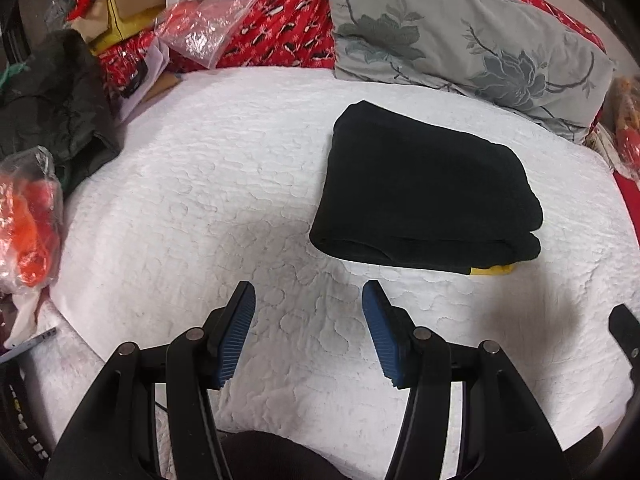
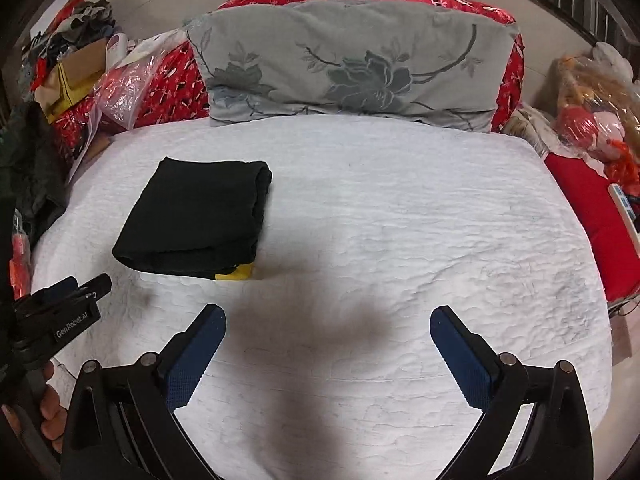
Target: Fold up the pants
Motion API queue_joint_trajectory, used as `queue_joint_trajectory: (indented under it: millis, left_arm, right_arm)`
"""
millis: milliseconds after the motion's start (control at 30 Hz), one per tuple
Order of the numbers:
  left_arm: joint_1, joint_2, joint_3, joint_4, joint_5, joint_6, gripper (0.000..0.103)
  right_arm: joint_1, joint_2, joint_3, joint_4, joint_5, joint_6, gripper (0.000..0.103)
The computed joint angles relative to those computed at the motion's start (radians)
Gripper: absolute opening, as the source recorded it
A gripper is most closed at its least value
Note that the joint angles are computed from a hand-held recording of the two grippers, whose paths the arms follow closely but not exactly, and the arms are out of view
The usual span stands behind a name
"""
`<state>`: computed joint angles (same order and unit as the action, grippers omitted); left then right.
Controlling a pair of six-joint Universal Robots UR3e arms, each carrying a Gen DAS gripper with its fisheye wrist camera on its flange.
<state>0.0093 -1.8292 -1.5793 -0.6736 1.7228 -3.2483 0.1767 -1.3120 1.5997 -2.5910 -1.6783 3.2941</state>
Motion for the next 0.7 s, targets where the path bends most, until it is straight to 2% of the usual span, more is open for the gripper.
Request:
queue_joint_trajectory:
  millis: [133, 300, 700]
  left_arm:
    - [-0.039, 0.008, -0.008, 0.006, 0.039, -0.007, 0.055]
    - [-0.060, 0.013, 0.003, -0.009, 0.035, -0.015, 0.055]
    - [-0.110, 0.024, -0.004, -0.017, 0.039, -0.016, 0.055]
  right_arm:
    - [-0.024, -0.047, 0.053, -0.033, 0.034, -0.002, 0.103]
    - [-0.021, -0.082, 0.096, -0.074, -0.012, -0.019, 0.103]
    - [-0.077, -0.149, 0.194, -0.107, 0.012, -0.010, 0.103]
